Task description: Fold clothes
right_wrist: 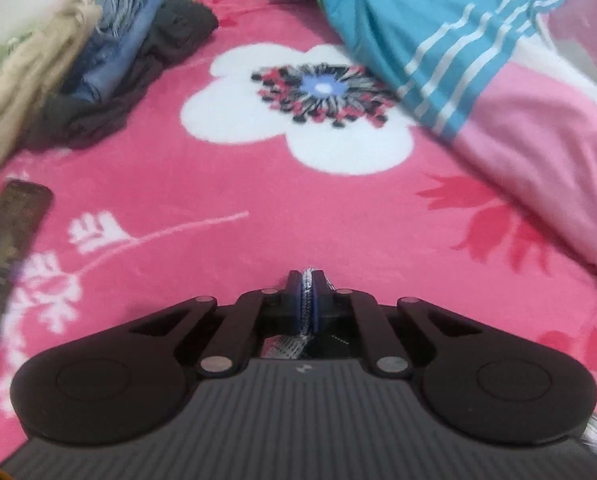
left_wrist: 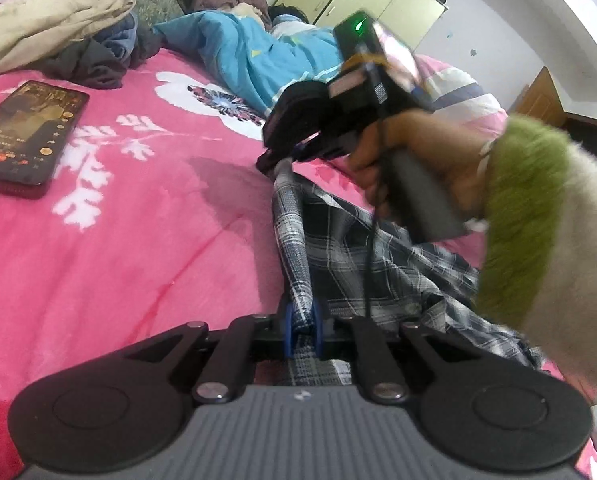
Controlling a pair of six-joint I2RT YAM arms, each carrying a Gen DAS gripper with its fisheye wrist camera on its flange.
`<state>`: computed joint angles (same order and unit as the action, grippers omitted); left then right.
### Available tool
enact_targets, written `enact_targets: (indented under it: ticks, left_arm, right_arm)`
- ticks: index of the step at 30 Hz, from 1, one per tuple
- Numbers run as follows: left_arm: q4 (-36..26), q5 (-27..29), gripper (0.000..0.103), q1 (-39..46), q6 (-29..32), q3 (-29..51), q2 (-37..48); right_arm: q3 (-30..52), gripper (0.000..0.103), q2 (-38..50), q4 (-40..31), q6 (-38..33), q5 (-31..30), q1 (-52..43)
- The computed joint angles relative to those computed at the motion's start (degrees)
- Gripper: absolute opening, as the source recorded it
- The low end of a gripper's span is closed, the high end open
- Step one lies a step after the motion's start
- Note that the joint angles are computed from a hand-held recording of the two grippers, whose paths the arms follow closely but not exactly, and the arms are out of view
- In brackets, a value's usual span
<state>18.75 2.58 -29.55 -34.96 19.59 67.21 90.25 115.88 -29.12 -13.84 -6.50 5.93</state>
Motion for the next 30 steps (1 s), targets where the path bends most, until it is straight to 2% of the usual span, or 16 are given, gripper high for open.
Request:
enact_targets:
  ticks: [4, 6, 9, 12, 15, 18, 20, 22, 24, 25, 28, 30]
  left_arm:
    - [0.3, 3.8, 0.01, 2.4, -1.6, -0.6, -0.2]
    - [0.7, 6.1, 0.011, 3.9, -2.5, -0.9, -0.2]
    - [1.4, 9.6, 0.011, 6.3, -3.5, -1.4, -0.1]
    - [2.0, 12.7, 0.011, 8.4, -4.6, -1.9, -0.2]
    - [2.5, 14.6, 0.01, 9.7, -5.5, -2.0, 0.3]
    - [2.0, 14.0, 0.01, 9.4, -5.1, -1.6, 0.6]
    - [1.3, 13.3, 0.01, 9.1, -4.3, -1.2, 0.5]
    - [0.4, 12.9, 0.01, 9.1, -3.6, -1.1, 0.0]
    - [0.4, 14.6, 0.01, 10.3, -3.9, -1.6, -0.5]
    - [0.5, 15.8, 0.01, 11.1, -4.1, -2.0, -0.9]
    - [2.1, 20.4, 0.009, 14.3, -5.4, -3.0, -0.5]
    - [3.4, 23.1, 0.009, 16.0, -6.3, -3.6, 0.0]
  right_arm:
    - [-4.7, 0.0, -1.3, 12.0, 3.6, -14.0, -4.3]
    - [-5.3, 0.004, -3.0, 14.7, 7.1, -19.7, -6.5]
    - [-4.0, 0.004, -6.6, 11.5, 6.8, -26.1, -9.8]
    - [-0.9, 0.004, -9.4, -1.7, -2.5, -29.8, -13.9]
    - [0.8, 0.005, -9.9, -15.6, -15.9, -30.2, -17.1]
    - [0.1, 0.005, -7.5, -20.5, -23.6, -26.5, -16.8]
    - [0.3, 0.003, -3.5, -17.0, -20.9, -23.2, -14.7]
    - [0.7, 0.0, 0.2, -11.0, -16.8, -22.9, -13.4]
    - [1.9, 0.0, 2.2, -6.3, -10.5, -24.8, -13.1]
    - [2.9, 0.0, 2.8, -5.5, -8.6, -23.8, -12.8]
    - [5.1, 0.003, 2.4, -8.0, -9.5, -25.1, -13.4]
    - [6.6, 0.005, 1.3, -12.8, -12.8, -28.7, -15.1]
